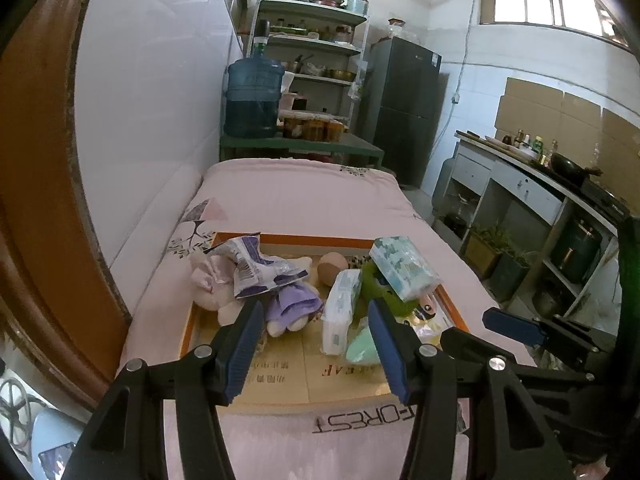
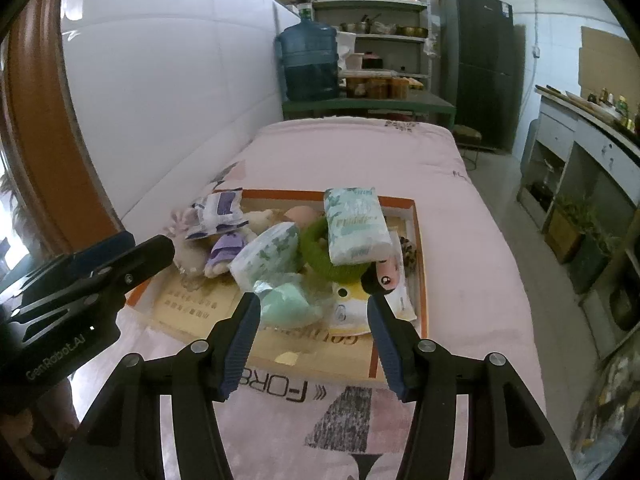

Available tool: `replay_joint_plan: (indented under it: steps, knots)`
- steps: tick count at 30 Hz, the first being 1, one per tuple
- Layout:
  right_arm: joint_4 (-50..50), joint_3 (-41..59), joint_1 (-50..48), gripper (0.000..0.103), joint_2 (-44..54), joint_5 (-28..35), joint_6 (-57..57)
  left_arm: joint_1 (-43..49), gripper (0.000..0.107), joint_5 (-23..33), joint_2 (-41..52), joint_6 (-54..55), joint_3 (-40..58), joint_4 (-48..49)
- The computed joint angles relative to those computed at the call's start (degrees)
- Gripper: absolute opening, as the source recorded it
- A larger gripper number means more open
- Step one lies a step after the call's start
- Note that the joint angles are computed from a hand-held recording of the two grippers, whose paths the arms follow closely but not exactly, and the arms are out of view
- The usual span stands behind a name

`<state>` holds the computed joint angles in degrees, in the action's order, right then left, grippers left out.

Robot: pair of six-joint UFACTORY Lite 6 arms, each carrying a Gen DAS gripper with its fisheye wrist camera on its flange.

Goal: Organize soft objects

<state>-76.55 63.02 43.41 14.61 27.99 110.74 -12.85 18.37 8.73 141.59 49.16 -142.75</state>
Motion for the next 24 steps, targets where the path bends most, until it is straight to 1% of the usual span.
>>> replay_joint_plan:
  steps: [7,9,11,16,19,22,24]
  knots:
    - [0.6,-1.9,4.3,0.057,-1.7,3.0,2.4,1.5,0.055,1.2,-5.4,-0.8,-6.1,1.2]
    - [1.0,-2.1,5.5,0.057,-2.0,3.8,2.9,2.1,0.055,1.1,-6.7,-3.0,-7.5,3.5]
    - [1.3,-2.1,6.2,0.057,-2.2,4.4,2.9,2.3,0.055,1.1,-7.7,-4.8,-8.3,4.9]
    - [1.8,-2.4,7.9,0.057,-2.8,5.9,3.5,2.0,0.055,0.4,-10.4,-3.5,-10.4,3.6]
    - [2.1,-2.4,8.6,0.057,-3.0,6.4,3.8,2.1,0.055,0.5,-11.8,-4.5,-11.4,4.4]
    - [2.4,-2.9,9.6,0.057,-3.7,7.4,4.2,2.2,0.055,0.0,-13.6,-7.8,-12.6,7.5]
    - [3.7,-2.7,10.7,0.057,-3.7,8.8,3.9,2.2,0.055,-0.3,-14.8,-7.9,-13.4,7.7]
